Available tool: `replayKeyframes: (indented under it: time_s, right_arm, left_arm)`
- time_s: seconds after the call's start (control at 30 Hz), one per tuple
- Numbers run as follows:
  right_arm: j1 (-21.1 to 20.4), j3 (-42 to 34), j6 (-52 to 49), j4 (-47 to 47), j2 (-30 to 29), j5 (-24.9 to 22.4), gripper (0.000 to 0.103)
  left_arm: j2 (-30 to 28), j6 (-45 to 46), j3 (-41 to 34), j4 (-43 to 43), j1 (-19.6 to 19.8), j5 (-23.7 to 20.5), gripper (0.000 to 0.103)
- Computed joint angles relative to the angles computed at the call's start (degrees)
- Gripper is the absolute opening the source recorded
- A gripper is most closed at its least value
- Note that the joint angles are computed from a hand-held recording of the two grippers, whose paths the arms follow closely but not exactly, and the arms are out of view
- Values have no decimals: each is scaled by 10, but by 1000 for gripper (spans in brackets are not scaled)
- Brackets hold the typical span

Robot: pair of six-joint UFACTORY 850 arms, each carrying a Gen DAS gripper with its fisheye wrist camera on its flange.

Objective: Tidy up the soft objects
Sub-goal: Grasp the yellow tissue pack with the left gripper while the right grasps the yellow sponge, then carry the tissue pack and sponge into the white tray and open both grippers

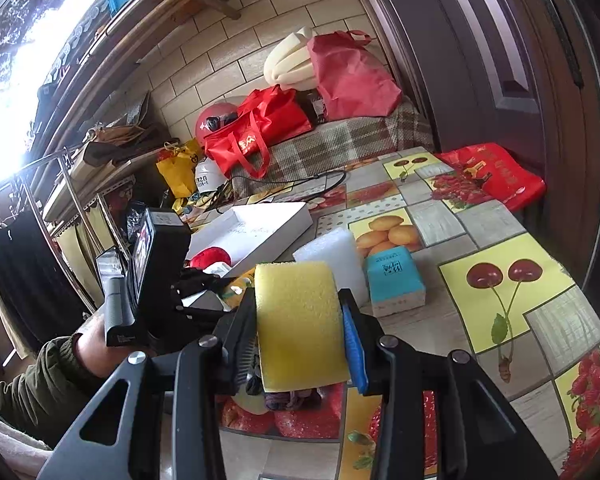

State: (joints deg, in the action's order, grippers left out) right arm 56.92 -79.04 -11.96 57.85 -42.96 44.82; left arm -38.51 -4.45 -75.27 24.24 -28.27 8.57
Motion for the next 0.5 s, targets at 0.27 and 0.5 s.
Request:
replayKeyframes:
  time_s: [0.27,0.5]
  right_arm:
    - [11,-11,-34,25,0,39,39]
    - [15,-49,-77,56,-12,61,39]
  left_arm:
    - [41,-15,44,-5,14,86,49]
    - [76,33,80,-77,24,146,49]
